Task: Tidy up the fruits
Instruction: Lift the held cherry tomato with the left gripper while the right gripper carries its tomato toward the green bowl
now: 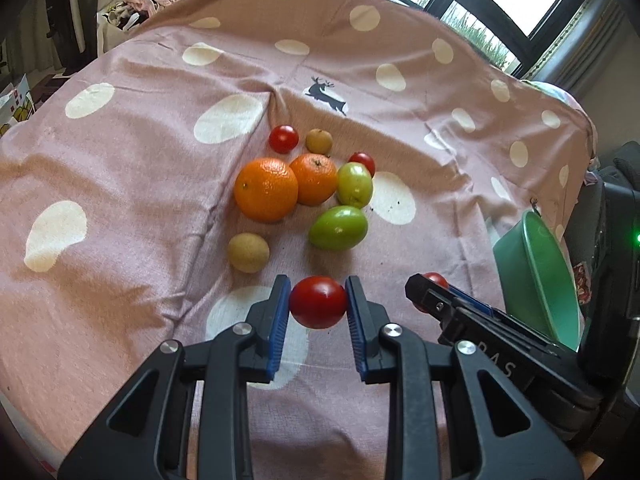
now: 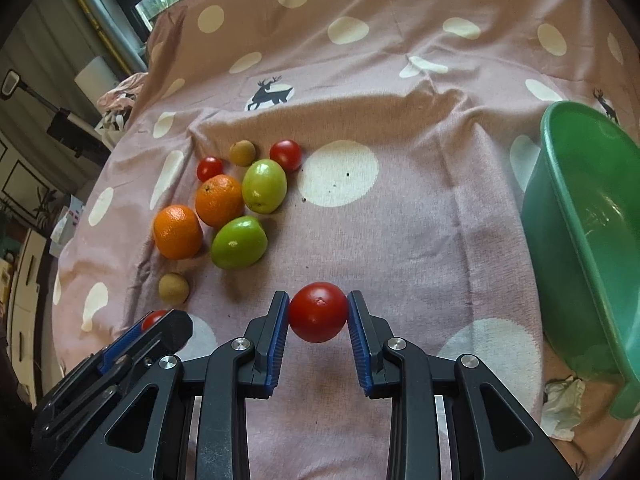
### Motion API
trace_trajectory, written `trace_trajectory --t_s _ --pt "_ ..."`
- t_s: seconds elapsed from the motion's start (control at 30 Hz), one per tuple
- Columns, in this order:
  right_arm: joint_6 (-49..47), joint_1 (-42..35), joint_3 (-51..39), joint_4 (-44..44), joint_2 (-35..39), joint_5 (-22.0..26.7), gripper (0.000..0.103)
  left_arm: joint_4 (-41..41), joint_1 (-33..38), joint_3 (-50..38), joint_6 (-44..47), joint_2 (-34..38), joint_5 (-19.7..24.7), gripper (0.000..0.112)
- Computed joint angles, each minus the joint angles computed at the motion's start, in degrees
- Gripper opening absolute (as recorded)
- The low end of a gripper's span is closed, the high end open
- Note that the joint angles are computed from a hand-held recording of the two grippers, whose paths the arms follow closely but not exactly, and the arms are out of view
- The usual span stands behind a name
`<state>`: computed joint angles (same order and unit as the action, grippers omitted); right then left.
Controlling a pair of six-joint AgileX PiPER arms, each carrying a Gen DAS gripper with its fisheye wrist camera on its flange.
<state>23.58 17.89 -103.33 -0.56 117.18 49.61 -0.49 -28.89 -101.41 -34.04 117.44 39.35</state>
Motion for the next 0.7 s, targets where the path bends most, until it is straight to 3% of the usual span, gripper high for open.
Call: trace_trajectory --t_s 0.47,0.57,0.7 --pt "7.8 2.0 6.3 -9.5 -6.1 -6.4 0.031 8.3 -1.8 3.8 -5.6 -3.2 -5.9 0.027" --pt "10.4 2.4 7.4 -12.0 -7.1 -7.5 0.031 14.5 -3.0 4.0 -10.4 -3.5 -5.7 0.027" --pt "16.7 4.6 8.5 -21.7 -8.1 -7.5 0.031 16.5 -3.2 5.8 -11.8 -4.7 -8.1 0.027"
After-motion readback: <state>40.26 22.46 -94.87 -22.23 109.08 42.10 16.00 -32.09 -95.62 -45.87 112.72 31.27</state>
